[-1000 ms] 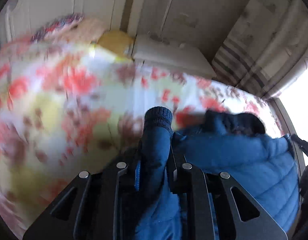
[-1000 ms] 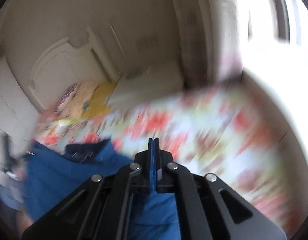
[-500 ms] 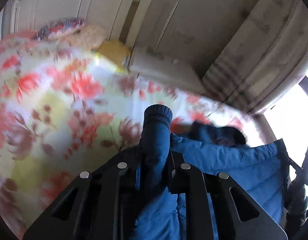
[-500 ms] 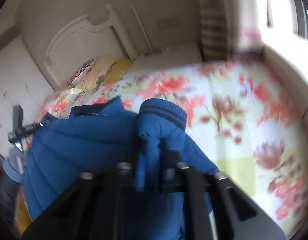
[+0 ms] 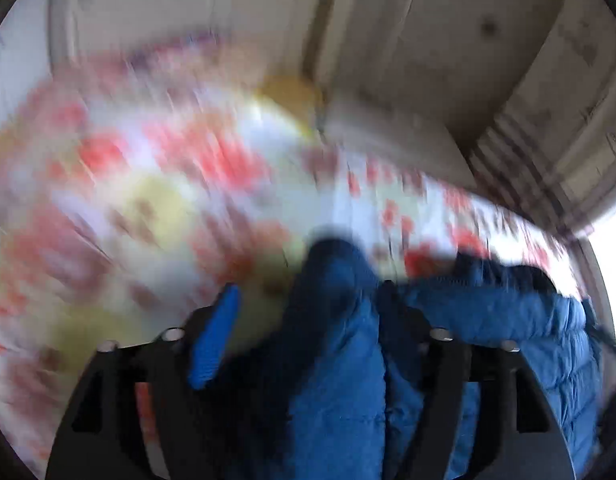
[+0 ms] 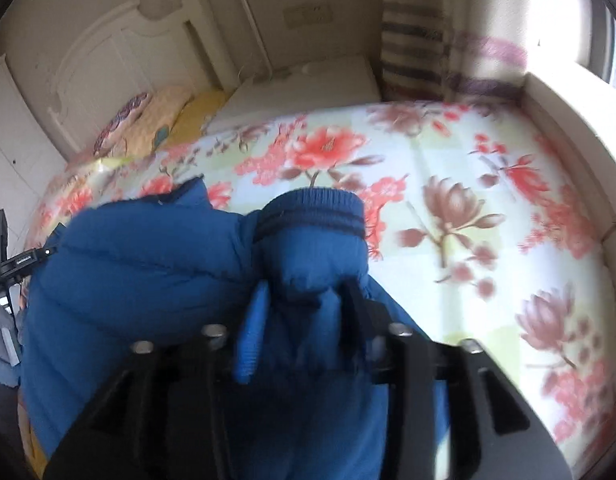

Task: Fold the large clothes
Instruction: 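Carry the held hem over the body toward the collar with both tools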

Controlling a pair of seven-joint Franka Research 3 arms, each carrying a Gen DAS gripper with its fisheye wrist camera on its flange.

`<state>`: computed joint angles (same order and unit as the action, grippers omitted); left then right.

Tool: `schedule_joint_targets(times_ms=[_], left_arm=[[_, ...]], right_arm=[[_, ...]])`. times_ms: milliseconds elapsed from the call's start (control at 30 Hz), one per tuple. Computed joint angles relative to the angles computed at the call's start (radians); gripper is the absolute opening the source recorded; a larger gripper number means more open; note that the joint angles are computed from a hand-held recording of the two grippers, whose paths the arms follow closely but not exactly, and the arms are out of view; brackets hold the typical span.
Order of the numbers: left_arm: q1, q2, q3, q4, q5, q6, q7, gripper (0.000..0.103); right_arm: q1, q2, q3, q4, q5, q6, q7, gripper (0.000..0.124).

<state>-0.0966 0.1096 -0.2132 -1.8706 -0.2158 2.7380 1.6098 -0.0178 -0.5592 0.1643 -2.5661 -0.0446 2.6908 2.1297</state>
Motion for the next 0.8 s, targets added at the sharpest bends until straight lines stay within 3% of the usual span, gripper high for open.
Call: schedule_joint_targets(times_ms=[33,100,167,233,333,367,467,667,800], left_arm=[[-0.010,-0.039,-0.003,-0.040,0.021,0.088,-0.005,0.083],[-0.025,-0.075,-0.023,-0.051,-0.046,0.129,0.068,0.085],[-0.056,-0.078,-0.035,-0.016,-0.092,0.077,0.136,0.086],[-0.103,-0.043,-0.041,0.038,0.054,0.019,0.060,0.086],[-0.157,0.049,-0.028,0.143,0.270,-0.100,-0.075,0.086],[-0.160,0.061,-0.029,0.149,0.289,-0.119,-0.085,0.086],[-0.175,0.100,-0.023,0.176,0.372,-0.146,-0.118,0.086],[-0.195,0.183,-0.016,0.208,0.467,-0.171,-0.140,0.088],[-0.191,0.194,-0.015,0.197,0.477,-0.132,-0.184,0.092]], right_arm=[[-0.022,-0.025,0.028,0.011,-0.031,-0.002,0.019,0.061],[-0.033,-0.033,0.060,0.053,-0.066,0.016,0.032,0.061],[-0.026,0.011,0.097,0.124,-0.084,0.044,0.049,0.069],[-0.017,0.104,0.134,0.217,-0.121,0.033,0.050,0.077],[-0.027,0.268,0.213,0.383,-0.271,-0.089,0.095,0.075],[-0.026,0.316,0.233,0.428,-0.315,-0.138,0.117,0.067],[0.011,0.415,0.233,0.516,-0.371,-0.216,0.117,0.044],[0.087,0.540,0.178,0.568,-0.417,-0.249,0.084,0.051],[0.127,0.549,0.123,0.521,-0.476,-0.143,0.187,0.052]])
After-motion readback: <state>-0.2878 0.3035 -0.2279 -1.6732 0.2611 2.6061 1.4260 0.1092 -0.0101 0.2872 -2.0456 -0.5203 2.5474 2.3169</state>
